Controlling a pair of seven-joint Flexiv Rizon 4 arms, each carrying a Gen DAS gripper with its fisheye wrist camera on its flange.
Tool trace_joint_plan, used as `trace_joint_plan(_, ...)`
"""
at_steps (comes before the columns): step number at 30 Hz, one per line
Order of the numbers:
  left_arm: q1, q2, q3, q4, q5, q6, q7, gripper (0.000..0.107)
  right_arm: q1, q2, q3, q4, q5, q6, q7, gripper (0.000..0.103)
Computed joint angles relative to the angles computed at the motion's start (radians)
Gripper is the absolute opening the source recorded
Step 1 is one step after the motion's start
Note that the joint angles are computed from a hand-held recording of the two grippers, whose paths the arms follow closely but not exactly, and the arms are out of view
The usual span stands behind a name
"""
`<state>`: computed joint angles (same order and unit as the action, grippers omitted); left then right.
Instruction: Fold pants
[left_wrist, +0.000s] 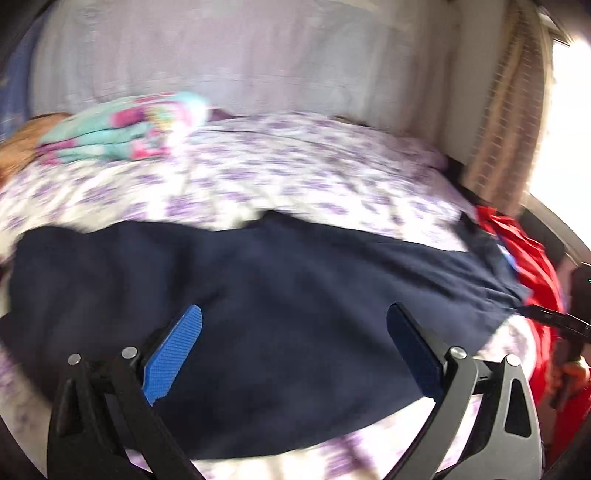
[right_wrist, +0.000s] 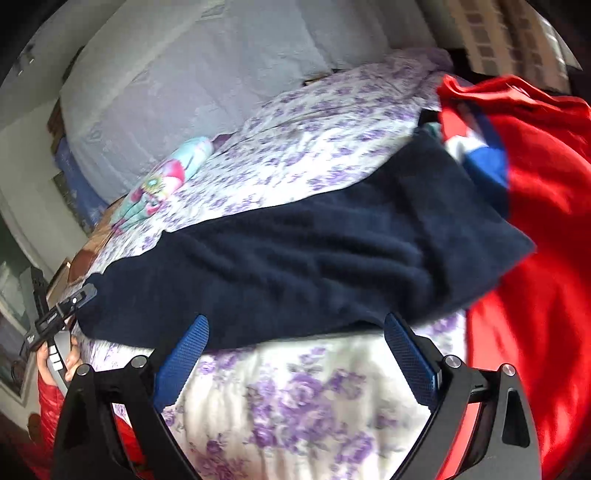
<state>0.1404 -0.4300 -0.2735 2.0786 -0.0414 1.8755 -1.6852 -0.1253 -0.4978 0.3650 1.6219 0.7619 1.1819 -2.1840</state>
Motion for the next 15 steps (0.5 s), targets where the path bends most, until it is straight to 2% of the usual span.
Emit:
trace_joint_plan(1, 0.012, -0.023, -0.039, -0.038, 0.018, -0.026, 0.019, 0.098, 0.003, -0.004, -0.02, 0.0, -0.002, -0.003, 0.047, 0.096)
trace_joint_plan(2, -0.003, -0.05, -0.045, -0.089, 0.046, -0.062, 0.018, 0.098, -0.005, -0.011, -0.03, -0.007, 0.007, -0.014, 0.09, 0.096)
trace_joint_plan(3, -0.046, -0.077, -0.018, -0.146, 0.066, -0.103, 0.014, 0.098, -0.038, -0.02, -0.018, -0.024, 0.039, -0.042, 0.1, 0.096)
trace_joint_plan(4, -0.115, -0.104, 0.04, -0.198, 0.067, -0.139, 0.016, 0.098, -0.076, -0.031, 0.003, -0.044, 0.085, -0.072, 0.085, 0.096)
trace_joint_plan(5, -0.181, -0.14, 0.087, -0.24, 0.022, -0.166, 0.068, 0.098, -0.119, -0.045, 0.024, -0.069, 0.142, -0.115, 0.066, 0.096)
trace_joint_plan(6, -0.235, -0.173, 0.141, -0.294, 0.028, -0.232, 0.067, 0.098, -0.145, -0.054, 0.032, -0.088, 0.188, -0.146, 0.052, 0.096)
trace_joint_plan(7, -0.264, -0.203, 0.163, -0.337, -0.022, -0.337, 0.107, 0.098, -0.153, -0.06, 0.03, -0.102, 0.221, -0.164, 0.05, 0.096)
trace_joint_plan(8, -0.264, -0.212, 0.159, -0.348, -0.068, -0.377, 0.139, 0.098, -0.151, -0.067, 0.022, -0.116, 0.243, -0.176, 0.054, 0.096)
trace_joint_plan(9, -0.237, -0.199, 0.129, -0.33, -0.057, -0.352, 0.124, 0.098, -0.152, -0.076, 0.016, -0.13, 0.262, -0.189, 0.049, 0.096)
trace_joint_plan(10, -0.188, -0.2, 0.067, -0.292, -0.094, -0.3, 0.161, 0.098, -0.141, -0.085, 0.004, -0.143, 0.27, -0.188, 0.054, 0.096)
trace_joint_plan(12, -0.103, -0.199, -0.037, -0.245, -0.124, -0.26, 0.201, 0.098, -0.109, -0.108, -0.022, -0.174, 0.261, -0.176, 0.083, 0.096)
trace_joint_plan(13, -0.087, -0.198, -0.058, -0.23, -0.135, -0.24, 0.211, 0.098, -0.094, -0.118, -0.03, -0.188, 0.252, -0.167, 0.102, 0.096)
trace_joint_plan(15, -0.1, -0.196, -0.043, -0.231, -0.138, -0.243, 0.212, 0.098, -0.073, -0.133, -0.037, -0.205, 0.236, -0.139, 0.126, 0.096)
